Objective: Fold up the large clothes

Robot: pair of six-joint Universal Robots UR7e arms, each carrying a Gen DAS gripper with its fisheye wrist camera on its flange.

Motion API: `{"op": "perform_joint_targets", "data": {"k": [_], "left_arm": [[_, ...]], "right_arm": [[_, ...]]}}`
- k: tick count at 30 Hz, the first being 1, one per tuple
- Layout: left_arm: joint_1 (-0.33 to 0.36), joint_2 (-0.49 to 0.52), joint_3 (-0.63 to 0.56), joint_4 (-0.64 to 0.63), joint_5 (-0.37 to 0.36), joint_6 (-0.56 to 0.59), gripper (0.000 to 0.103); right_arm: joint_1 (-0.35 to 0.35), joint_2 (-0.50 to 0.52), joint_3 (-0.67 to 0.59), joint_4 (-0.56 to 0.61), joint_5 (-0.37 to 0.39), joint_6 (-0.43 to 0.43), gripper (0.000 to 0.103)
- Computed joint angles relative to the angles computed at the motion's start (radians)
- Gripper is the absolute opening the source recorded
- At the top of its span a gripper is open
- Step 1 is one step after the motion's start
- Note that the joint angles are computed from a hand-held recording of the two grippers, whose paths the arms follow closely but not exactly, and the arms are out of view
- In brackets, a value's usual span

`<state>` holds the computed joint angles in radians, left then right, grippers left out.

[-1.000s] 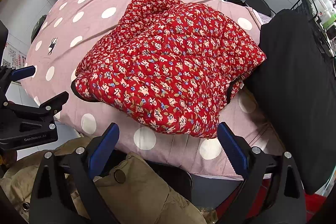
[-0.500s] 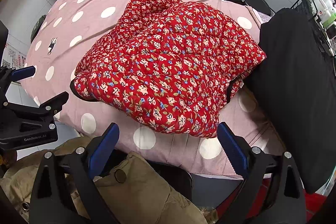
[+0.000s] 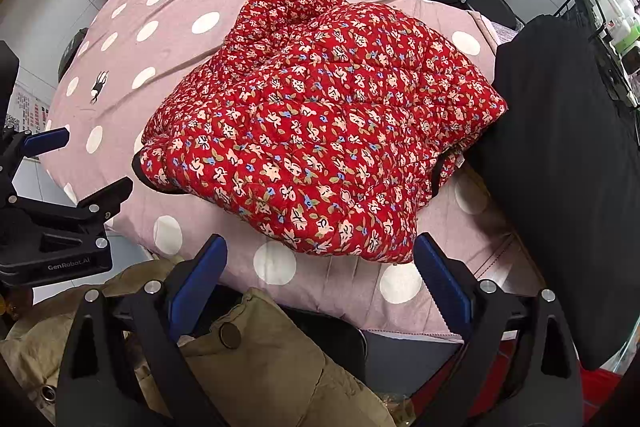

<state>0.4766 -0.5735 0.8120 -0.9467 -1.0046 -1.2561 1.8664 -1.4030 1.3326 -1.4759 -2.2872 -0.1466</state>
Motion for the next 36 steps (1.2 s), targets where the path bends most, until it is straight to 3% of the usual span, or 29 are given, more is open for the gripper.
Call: {"op": "perform_joint_targets", "data": {"k": [36], "left_arm": [[0.007, -0.008, 0.013, -0.021, -0.003, 0.012, 0.097]], "right_arm": [[-0.003, 0.006, -0.001, 0.000, 0.001, 0.002, 0.093]]}}
